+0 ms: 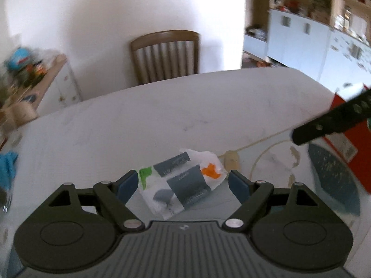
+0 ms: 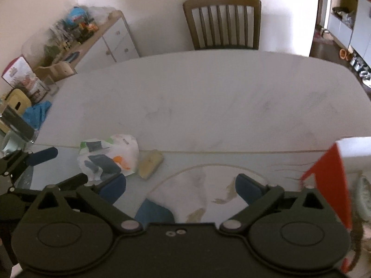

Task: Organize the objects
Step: 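Withdraw both tools from the shoebox back toward the snack bag, then grasp the white snack bag with the left tool while the right tool grasps the beige cylinder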

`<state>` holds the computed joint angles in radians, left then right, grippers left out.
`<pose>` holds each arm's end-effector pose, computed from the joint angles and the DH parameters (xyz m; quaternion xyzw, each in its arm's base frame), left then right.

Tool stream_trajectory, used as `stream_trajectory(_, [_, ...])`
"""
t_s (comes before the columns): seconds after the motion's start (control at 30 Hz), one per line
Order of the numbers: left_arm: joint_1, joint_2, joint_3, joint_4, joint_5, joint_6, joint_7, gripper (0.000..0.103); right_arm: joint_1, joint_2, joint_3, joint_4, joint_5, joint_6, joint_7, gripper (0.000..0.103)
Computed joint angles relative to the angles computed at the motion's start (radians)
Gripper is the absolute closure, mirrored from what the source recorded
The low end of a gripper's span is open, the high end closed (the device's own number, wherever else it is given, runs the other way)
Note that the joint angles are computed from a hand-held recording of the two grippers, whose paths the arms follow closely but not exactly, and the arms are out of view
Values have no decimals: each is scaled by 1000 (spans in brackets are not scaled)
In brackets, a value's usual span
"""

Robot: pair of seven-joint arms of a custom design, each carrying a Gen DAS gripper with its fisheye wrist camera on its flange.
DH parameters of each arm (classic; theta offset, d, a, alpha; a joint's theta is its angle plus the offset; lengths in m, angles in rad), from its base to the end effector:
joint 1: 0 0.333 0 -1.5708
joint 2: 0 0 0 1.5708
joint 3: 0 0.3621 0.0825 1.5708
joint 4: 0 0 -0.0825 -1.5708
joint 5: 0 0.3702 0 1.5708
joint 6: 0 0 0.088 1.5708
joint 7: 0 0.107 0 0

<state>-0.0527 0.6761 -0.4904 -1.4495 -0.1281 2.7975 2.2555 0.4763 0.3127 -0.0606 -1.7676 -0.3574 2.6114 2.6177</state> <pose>0.7200 -0.2986 0.4495 -0.2980 0.8712 -0.3555 0.1605 0.6193 0.2872 0.4949 -0.5435 0.7874 -0.1492 0.2498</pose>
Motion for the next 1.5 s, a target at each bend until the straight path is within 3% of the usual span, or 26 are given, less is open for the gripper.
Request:
stream_trajectory(0.1, [11,49,-26,49,19,-13,81,18,-4,51,4,60,25,-26,-21,2])
stream_trajectory(0.23, [9,112,-44,148,18,-102,174,18,-4,122,-1,145,68,-64,-50,4])
stream_trajectory(0.37, [-25,156,-14,233,1,-189,226,18,-2,181,-11,216,107,-97,-73,5])
stream_trajectory(0.6, [-65,195,27,288,-19,-214,274,18,8,264,-26,318,151,-154,-101,9])
stream_trajectory(0.83, [-119,254,78,392,-5,-264,237,18,21,309,-38,371,162,-189,-114,15])
stream_trajectory(1.2, [-127,277,93,429,-15,-291,162,18,59,353,-54,459,102,-289,-162,22])
stream_trajectory(1.37, [-133,265,103,403,-2,-277,131,22,64,361,-50,479,84,-304,-192,35])
stream_trajectory(1.5, [-126,242,99,360,2,-257,117,32,67,368,-45,484,84,-294,-208,51])
